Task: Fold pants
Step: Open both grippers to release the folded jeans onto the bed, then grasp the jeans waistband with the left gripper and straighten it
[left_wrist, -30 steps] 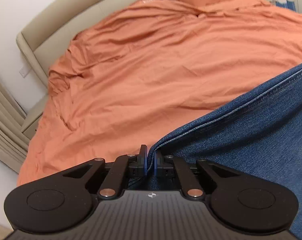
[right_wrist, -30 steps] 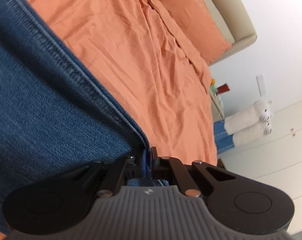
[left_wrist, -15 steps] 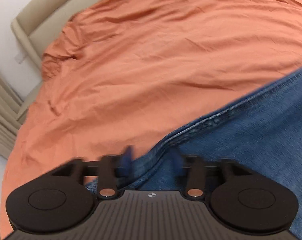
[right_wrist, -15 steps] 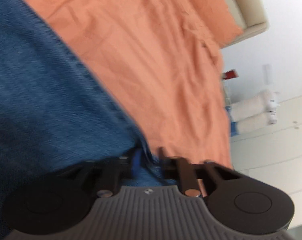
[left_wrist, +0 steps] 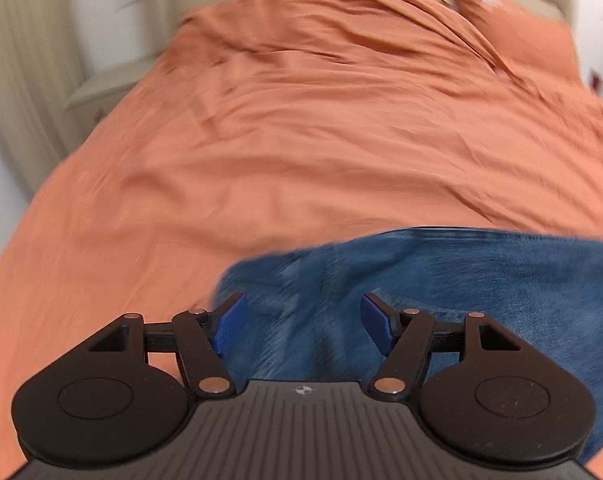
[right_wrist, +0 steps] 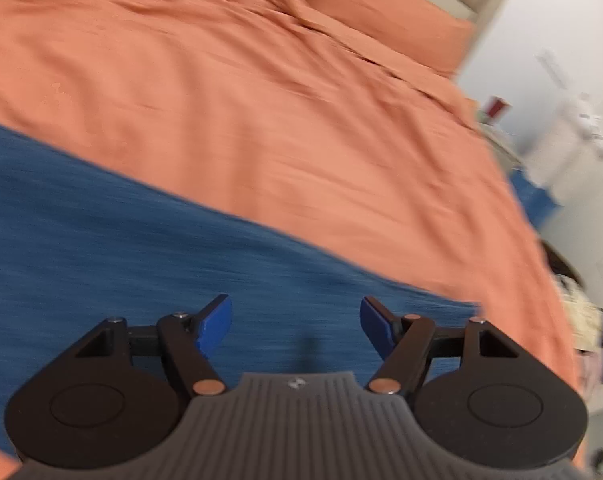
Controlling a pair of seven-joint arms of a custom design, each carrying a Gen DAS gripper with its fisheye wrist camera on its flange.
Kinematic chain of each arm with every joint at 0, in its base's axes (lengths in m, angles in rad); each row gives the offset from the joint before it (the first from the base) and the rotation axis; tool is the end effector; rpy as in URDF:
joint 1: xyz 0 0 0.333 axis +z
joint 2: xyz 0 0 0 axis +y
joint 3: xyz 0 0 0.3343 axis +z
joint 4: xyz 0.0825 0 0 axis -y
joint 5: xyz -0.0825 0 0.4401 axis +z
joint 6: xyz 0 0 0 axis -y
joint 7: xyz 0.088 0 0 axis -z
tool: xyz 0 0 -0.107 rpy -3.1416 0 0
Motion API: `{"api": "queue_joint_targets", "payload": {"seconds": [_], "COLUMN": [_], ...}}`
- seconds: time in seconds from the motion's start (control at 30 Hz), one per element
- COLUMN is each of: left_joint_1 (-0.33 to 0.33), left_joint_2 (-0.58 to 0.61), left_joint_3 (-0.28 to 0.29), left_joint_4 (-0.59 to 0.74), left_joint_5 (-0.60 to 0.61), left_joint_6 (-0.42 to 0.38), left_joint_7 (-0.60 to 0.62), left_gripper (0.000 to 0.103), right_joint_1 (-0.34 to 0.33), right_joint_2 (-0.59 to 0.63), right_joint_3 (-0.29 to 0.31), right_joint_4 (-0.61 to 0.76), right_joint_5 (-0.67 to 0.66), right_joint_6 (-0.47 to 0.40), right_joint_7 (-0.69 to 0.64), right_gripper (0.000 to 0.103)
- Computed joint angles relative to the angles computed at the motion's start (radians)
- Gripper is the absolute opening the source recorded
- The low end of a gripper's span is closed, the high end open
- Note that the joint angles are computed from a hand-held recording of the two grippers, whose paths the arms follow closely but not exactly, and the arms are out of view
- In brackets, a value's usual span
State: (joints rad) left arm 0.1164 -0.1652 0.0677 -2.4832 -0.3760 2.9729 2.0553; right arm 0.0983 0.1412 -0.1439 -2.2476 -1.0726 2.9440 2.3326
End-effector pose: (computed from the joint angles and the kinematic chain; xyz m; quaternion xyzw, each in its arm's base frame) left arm 0.5233 0.1234 0.4025 -0.6851 0.6501 -0.2221 0.2422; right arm 0.5981 0.0307 0.3194 -0.7311 0.5942 -0.3165 0.1105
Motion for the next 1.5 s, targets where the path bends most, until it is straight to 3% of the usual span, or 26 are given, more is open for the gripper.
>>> {"api": "queue_joint_targets", "payload": {"seconds": [0.2, 0.27, 0.4, 0.5, 0.57, 0.63, 0.8, 0.93, 1.03, 1.27, 1.5], "left_joint_1": [-0.011, 0.001, 0.037, 0.073, 0.093, 0.117, 0.204, 0.264, 0.273, 0.193, 0.12], "left_joint_2": [-0.03, 0.002, 0.084, 0.155, 0.201, 0.252, 0.374, 0.434, 0.435, 0.312, 0.101], "left_joint_3": [0.127, 0.14, 0.131, 0.1, 0.073, 0.048, -0.004, -0.051, -0.076, -0.085, -0.087], "left_joint_4": [0.007, 0.046, 0.147, 0.223, 0.258, 0.294, 0.4, 0.456, 0.454, 0.334, 0.16], "left_joint_5": [-0.241, -0.304, -0.406, -0.38, -0.347, -0.337, -0.374, -0.384, -0.356, -0.126, -0.002], "left_joint_6": [-0.155, -0.211, -0.336, -0.432, -0.445, -0.457, -0.581, -0.648, -0.624, -0.441, -0.237], "left_joint_7": [0.18, 0.254, 0.374, 0.42, 0.433, 0.431, 0.418, 0.379, 0.346, 0.215, 0.237], "left_gripper": [0.077, 0.077, 0.077, 0.08, 0.082, 0.084, 0.095, 0.095, 0.087, 0.057, 0.024], "right_joint_1": [0.062, 0.098, 0.18, 0.229, 0.263, 0.281, 0.292, 0.301, 0.309, 0.327, 0.336], "right_joint_2": [-0.07, -0.063, -0.014, 0.032, 0.059, 0.081, 0.12, 0.121, 0.124, 0.13, 0.119], "right_joint_3": [0.129, 0.151, 0.155, 0.134, 0.11, 0.096, 0.085, 0.065, 0.051, 0.034, 0.017], "right_joint_4": [-0.103, -0.107, -0.063, -0.015, 0.014, 0.035, 0.075, 0.061, 0.056, 0.066, 0.052], "right_joint_5": [0.352, 0.411, 0.421, 0.416, 0.392, 0.382, 0.41, 0.405, 0.4, 0.39, 0.325], "right_joint_6": [0.05, 0.06, 0.041, 0.016, 0.008, 0.0, -0.027, -0.001, 0.013, 0.005, 0.015], "right_joint_7": [-0.183, -0.207, -0.177, -0.158, -0.121, -0.115, -0.166, -0.177, -0.175, -0.159, -0.093], "right_gripper": [0.064, 0.063, 0.062, 0.062, 0.062, 0.062, 0.069, 0.072, 0.073, 0.073, 0.073]}}
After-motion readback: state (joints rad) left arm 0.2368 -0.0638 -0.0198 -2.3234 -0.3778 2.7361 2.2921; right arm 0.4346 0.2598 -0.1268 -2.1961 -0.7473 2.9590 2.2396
